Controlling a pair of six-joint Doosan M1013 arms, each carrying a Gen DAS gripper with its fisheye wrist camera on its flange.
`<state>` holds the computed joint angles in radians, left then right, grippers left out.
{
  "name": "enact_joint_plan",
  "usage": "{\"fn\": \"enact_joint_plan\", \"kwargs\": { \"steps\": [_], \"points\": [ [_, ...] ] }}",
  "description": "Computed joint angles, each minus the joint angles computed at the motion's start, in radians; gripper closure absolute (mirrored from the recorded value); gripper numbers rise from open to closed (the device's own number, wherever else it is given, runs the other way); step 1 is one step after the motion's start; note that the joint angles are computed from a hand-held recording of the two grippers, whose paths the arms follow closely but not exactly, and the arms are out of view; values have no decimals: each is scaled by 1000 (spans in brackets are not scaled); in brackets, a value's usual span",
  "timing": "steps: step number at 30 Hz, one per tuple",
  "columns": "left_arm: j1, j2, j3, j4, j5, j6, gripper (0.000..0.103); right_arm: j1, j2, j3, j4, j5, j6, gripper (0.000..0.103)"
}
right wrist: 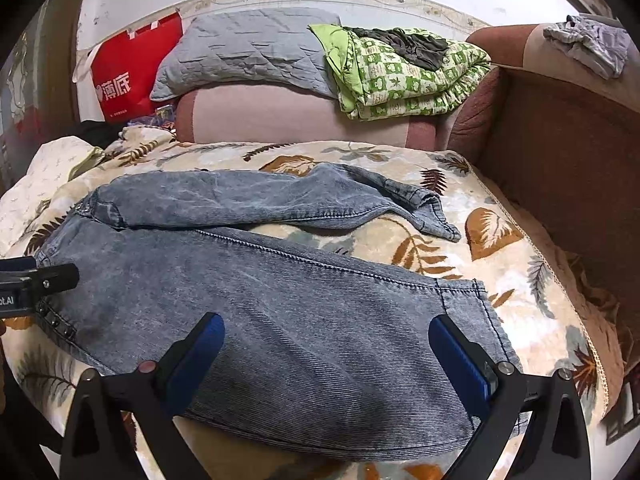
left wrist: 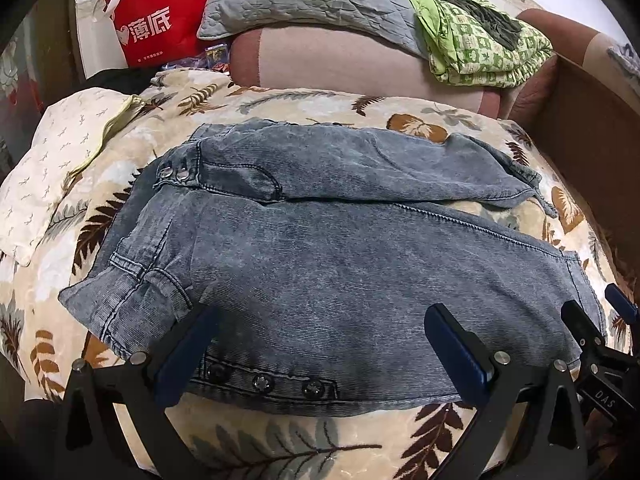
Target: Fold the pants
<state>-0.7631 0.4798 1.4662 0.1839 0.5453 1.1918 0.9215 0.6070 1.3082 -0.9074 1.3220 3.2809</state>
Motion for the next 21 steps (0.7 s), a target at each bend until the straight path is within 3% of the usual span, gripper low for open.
{"fn": "enact_joint_plan", "kwargs": {
  "steps": [21],
  "points": [
    [0,0,5,7,3,-9,0,0,1,-2,6,7,-2,0]
  ]
}}
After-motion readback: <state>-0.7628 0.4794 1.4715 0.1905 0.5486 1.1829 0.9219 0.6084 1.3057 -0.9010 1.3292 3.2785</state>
